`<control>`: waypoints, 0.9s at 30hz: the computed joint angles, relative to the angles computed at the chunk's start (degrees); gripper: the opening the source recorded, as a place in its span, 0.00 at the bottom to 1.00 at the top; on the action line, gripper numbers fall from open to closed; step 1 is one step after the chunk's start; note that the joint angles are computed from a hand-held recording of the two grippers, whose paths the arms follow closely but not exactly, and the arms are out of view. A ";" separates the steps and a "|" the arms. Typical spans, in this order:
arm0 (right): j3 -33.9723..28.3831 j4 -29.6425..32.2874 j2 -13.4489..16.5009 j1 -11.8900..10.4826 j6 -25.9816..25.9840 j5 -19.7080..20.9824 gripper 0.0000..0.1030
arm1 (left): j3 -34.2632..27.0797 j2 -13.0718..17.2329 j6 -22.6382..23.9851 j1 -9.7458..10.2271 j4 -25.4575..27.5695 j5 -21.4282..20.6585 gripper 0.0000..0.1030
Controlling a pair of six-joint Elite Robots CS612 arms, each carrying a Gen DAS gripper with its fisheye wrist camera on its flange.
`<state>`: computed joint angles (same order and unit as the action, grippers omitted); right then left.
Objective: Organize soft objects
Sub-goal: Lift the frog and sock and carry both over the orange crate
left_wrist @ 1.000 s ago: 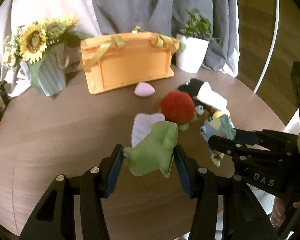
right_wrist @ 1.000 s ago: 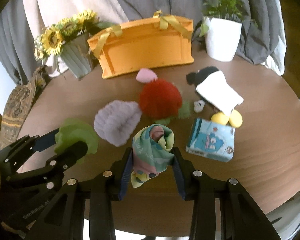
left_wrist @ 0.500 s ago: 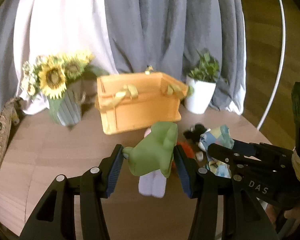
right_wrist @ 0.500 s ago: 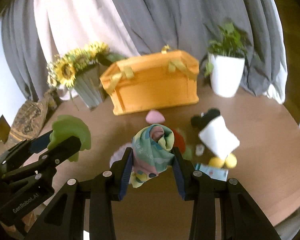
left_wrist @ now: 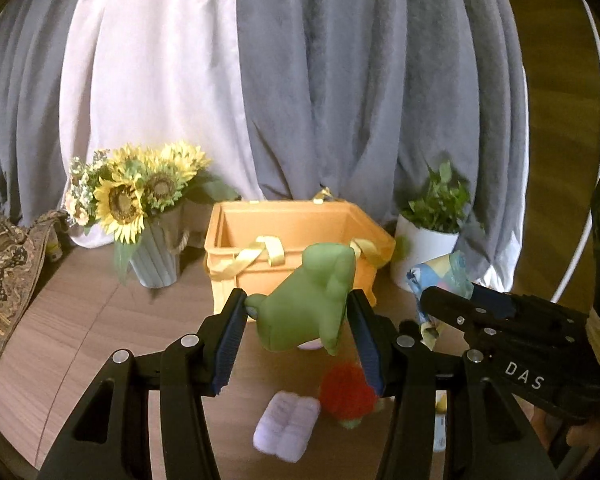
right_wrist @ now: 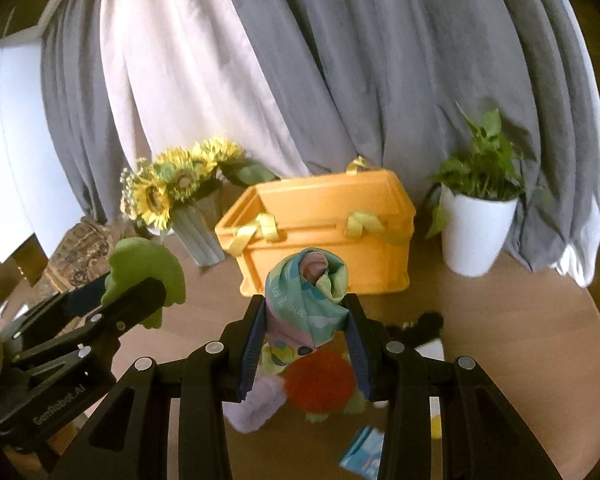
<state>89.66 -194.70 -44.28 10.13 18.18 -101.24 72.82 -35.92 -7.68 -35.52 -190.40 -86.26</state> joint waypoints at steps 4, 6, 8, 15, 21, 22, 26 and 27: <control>-0.46 -1.56 0.16 -1.20 -1.71 2.15 0.39 | -2.12 0.89 -0.68 -0.44 0.11 2.08 0.49; -0.99 -2.05 0.33 -1.63 -2.33 2.83 0.39 | -3.20 1.26 -0.60 -0.45 0.54 2.39 0.49; -1.70 -2.25 0.56 -1.95 -2.42 3.04 0.39 | -4.43 1.77 0.12 -0.34 0.62 2.69 0.49; -5.28 -2.07 2.02 -2.48 -0.45 2.74 0.39 | -9.87 3.89 2.87 0.54 2.66 1.67 0.49; -9.59 -1.27 3.96 -2.47 -0.15 0.77 0.39 | -16.70 7.02 3.51 1.62 6.04 0.11 0.49; -10.44 -1.09 4.32 -2.48 -0.41 0.38 0.39 | -17.95 7.60 3.63 1.78 6.79 -0.13 0.49; -13.68 0.40 5.67 -2.62 -0.31 -0.60 0.39 | -22.88 9.93 3.80 2.40 9.57 -1.13 0.49; -14.50 0.83 6.02 -2.67 -0.24 -0.75 0.39 | -24.19 10.56 3.93 2.50 10.12 -1.17 0.49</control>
<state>75.16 -193.87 -38.26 7.46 17.94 -101.98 48.63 -25.36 -3.75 -33.02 -180.28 -87.44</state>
